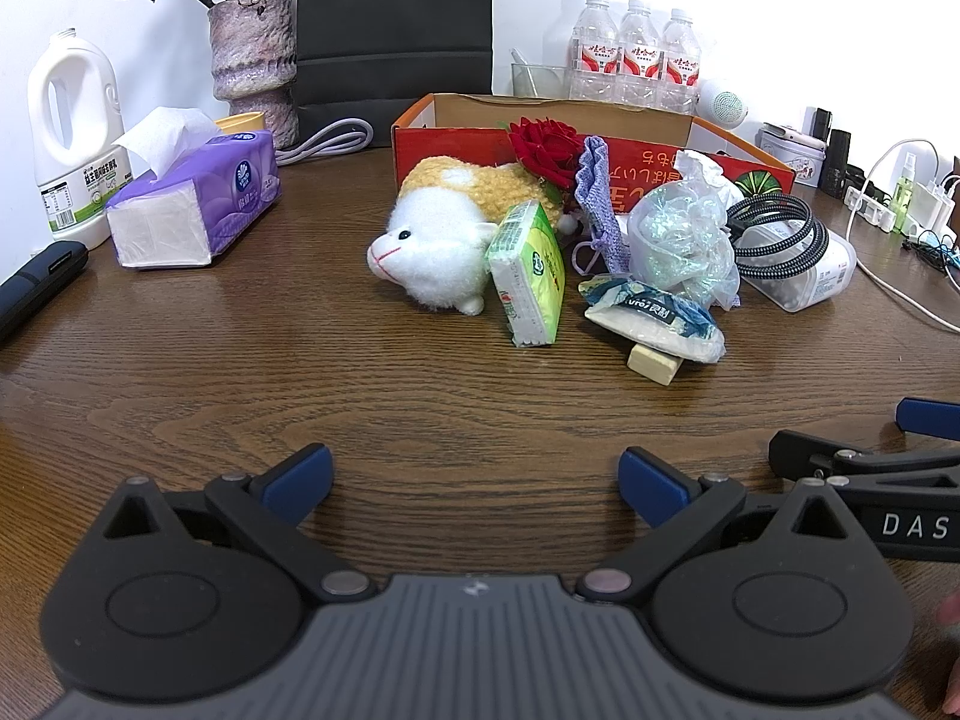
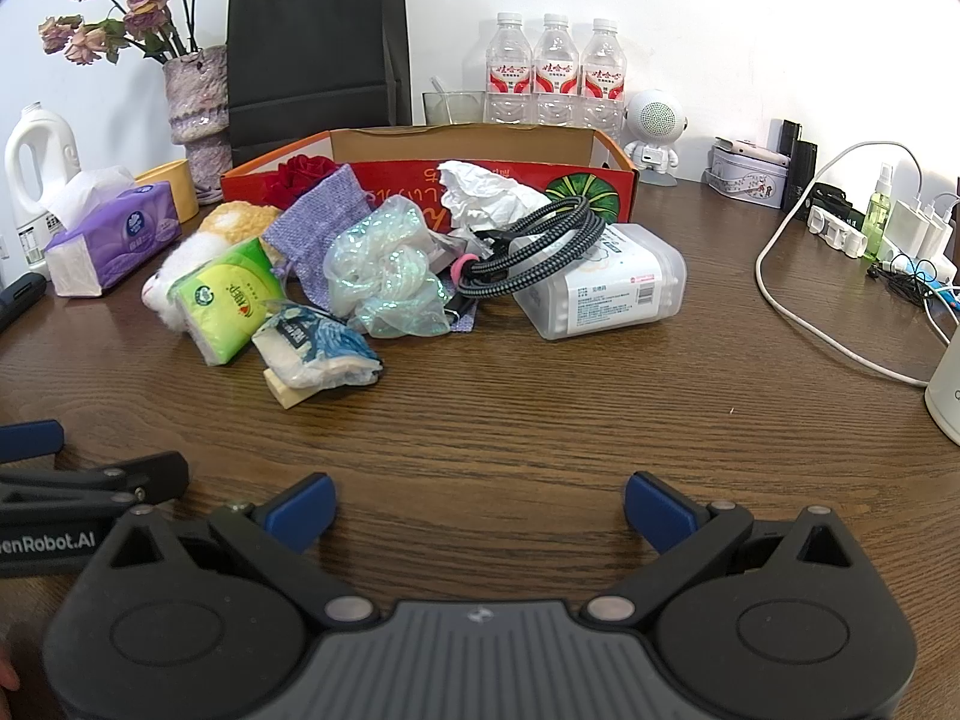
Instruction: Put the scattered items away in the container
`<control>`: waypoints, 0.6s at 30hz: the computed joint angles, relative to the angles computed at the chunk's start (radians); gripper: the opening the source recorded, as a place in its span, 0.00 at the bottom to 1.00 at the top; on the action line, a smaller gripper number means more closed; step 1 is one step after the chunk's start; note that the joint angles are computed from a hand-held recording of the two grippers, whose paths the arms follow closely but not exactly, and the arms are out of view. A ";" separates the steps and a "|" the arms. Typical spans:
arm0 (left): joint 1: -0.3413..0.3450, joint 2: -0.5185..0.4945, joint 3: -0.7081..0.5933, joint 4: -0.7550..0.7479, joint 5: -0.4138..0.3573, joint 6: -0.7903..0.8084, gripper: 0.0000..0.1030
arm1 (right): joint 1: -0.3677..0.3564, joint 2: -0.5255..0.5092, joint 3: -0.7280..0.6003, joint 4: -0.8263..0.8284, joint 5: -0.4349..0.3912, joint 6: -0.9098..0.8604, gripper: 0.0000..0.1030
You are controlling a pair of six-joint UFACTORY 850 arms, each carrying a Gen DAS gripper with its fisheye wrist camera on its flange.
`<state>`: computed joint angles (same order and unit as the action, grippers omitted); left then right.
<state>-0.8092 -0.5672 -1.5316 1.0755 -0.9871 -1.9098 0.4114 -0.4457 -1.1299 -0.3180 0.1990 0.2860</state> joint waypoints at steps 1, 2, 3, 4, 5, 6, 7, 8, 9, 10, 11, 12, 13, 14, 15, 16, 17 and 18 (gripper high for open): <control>0.000 0.000 0.000 0.000 0.000 0.000 1.00 | 0.000 0.000 0.000 0.000 0.000 0.000 1.00; 0.000 0.000 0.000 0.000 -0.001 0.001 1.00 | 0.000 0.000 0.000 0.009 -0.001 -0.009 1.00; 0.000 0.001 0.001 0.000 0.000 0.001 1.00 | 0.000 0.000 0.000 0.009 -0.001 -0.009 1.00; 0.000 0.001 0.001 0.000 0.000 0.001 1.00 | 0.000 0.000 0.000 0.015 -0.001 -0.013 1.00; 0.000 0.000 0.000 0.000 0.000 0.001 1.00 | 0.000 0.000 0.000 0.016 -0.001 -0.015 1.00; 0.000 -0.001 -0.003 -0.002 -0.002 0.005 1.00 | 0.001 0.000 0.000 0.022 0.000 -0.020 1.00; 0.000 -0.004 -0.007 -0.003 -0.004 0.010 1.00 | 0.002 -0.002 -0.001 0.031 -0.001 -0.026 1.00; 0.001 -0.002 -0.005 -0.002 -0.001 0.015 1.00 | 0.003 -0.002 0.000 0.027 0.000 -0.027 1.00; 0.003 0.001 -0.002 0.002 0.010 0.020 1.00 | 0.000 -0.003 -0.004 -0.018 -0.003 0.012 1.00; 0.005 0.008 0.006 0.016 0.025 0.011 1.00 | -0.002 -0.003 -0.010 -0.068 -0.009 0.059 0.97; 0.002 0.025 0.030 0.065 0.036 -0.039 1.00 | -0.008 0.003 -0.004 -0.140 0.008 0.131 0.94; -0.005 0.042 0.058 0.141 0.033 -0.112 1.00 | -0.017 0.009 0.003 -0.199 0.048 0.197 0.88; -0.010 0.055 0.081 0.216 0.022 -0.170 1.00 | -0.026 0.015 0.007 -0.235 0.096 0.240 0.88; -0.010 0.067 0.097 0.275 0.018 -0.194 1.00 | -0.033 0.016 0.005 -0.272 0.136 0.273 0.88; -0.004 0.076 0.104 0.310 0.025 -0.186 1.00 | -0.039 0.015 -0.007 -0.327 0.163 0.311 0.88; 0.007 0.080 0.101 0.321 0.035 -0.161 1.00 | -0.042 0.009 -0.026 -0.382 0.178 0.339 0.85; 0.019 0.077 0.091 0.313 0.041 -0.134 1.00 | -0.042 0.001 -0.047 -0.394 0.183 0.331 0.81; 0.034 0.071 0.075 0.300 0.046 -0.108 1.00 | -0.039 -0.009 -0.069 -0.381 0.178 0.308 0.69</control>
